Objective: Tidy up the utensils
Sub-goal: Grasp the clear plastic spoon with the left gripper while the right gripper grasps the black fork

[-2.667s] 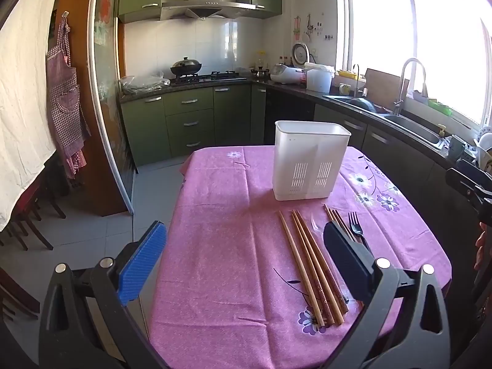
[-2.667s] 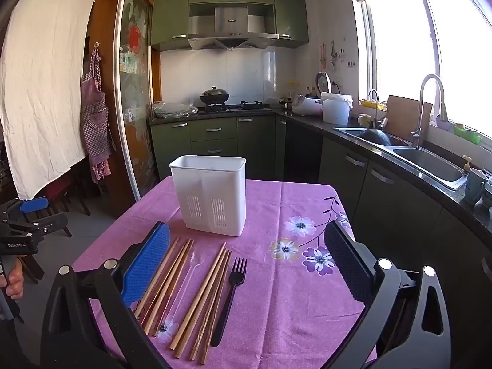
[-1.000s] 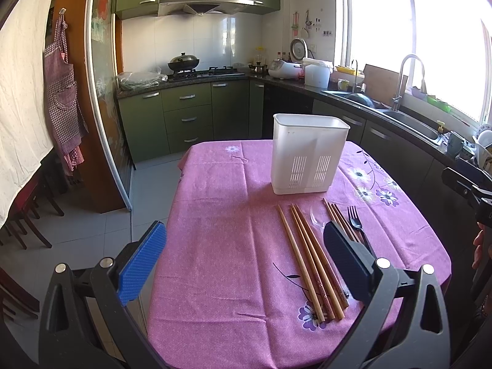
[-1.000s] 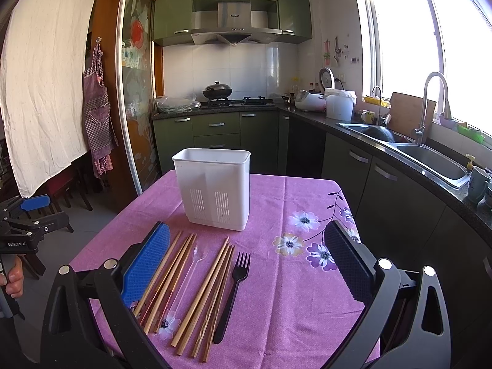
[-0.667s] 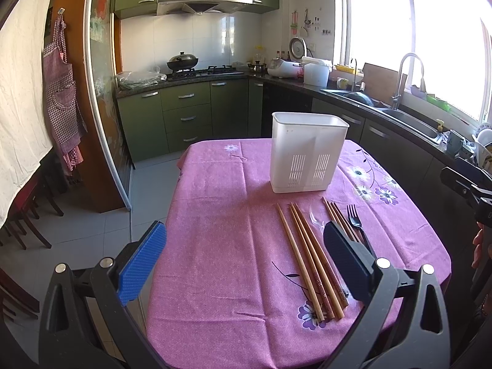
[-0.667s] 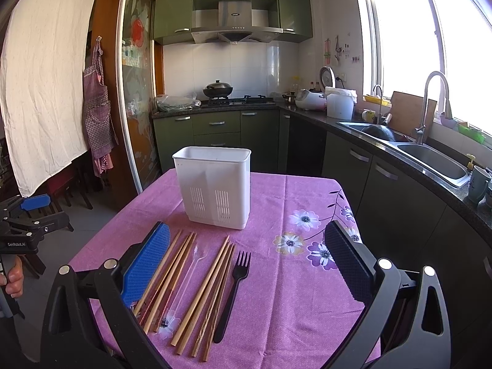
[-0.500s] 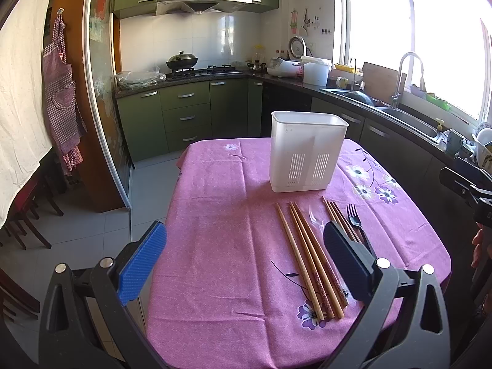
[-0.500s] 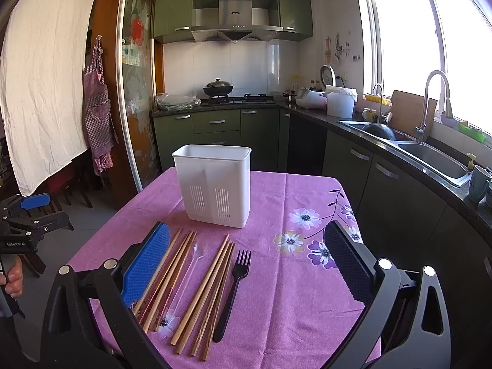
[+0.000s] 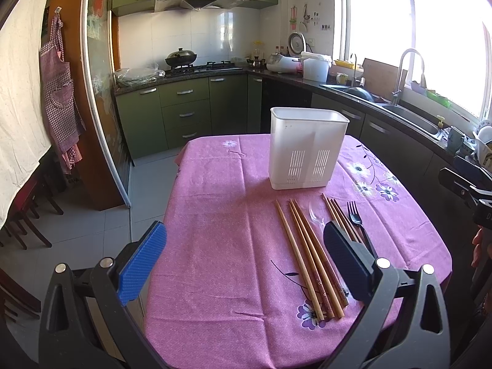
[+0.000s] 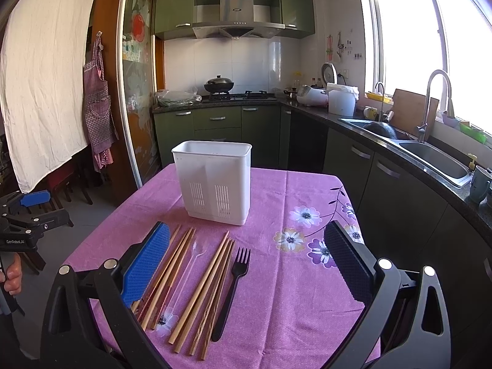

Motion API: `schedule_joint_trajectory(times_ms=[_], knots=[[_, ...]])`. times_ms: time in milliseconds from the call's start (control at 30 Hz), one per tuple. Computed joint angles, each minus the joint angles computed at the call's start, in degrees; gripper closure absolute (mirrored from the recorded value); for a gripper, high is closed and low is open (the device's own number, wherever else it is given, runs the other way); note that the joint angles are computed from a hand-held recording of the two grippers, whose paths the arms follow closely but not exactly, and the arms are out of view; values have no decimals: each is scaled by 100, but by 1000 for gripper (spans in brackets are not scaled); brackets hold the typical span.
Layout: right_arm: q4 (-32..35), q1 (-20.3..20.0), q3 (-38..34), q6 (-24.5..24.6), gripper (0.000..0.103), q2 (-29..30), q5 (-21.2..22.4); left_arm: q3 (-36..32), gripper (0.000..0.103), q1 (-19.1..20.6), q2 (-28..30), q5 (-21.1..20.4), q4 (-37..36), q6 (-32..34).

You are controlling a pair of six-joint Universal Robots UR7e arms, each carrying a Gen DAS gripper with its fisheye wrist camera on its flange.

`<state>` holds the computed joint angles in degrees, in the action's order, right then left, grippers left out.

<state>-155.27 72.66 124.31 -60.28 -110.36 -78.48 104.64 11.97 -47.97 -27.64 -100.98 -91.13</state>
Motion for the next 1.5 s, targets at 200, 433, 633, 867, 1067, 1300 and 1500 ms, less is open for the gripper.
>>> schedule_joint_trajectory(times_ms=[200,433,633,867,1067,1300,1500], knots=[[947,296,-766,265,4,594,-651,-307,6,442,162,-519,-403,586],[1684,705,-1426,183,4,1381,-2032,-759,6,1271,441,-1694,-1334,1551],[2427,761,-1949,410,4,1827,-2336,-1465,15,1611,831,-2314,-1199,1914],[2410,796,-2209,689,32,2125,-2746,-2506,43,1809,1580,-2761,-980,2552],[2485,696,-2311,712,47,2172,-2797,-3064,68,1992,1991,-3072,-725,2678],[2566,613,-2365,690,54,2181,-2760,-3514,77,2142,2299,-3118,-375,2678],[2515,596,-2343,649,54,2170,-2749,-3860,83,2234,2544,-3140,-98,2667]])
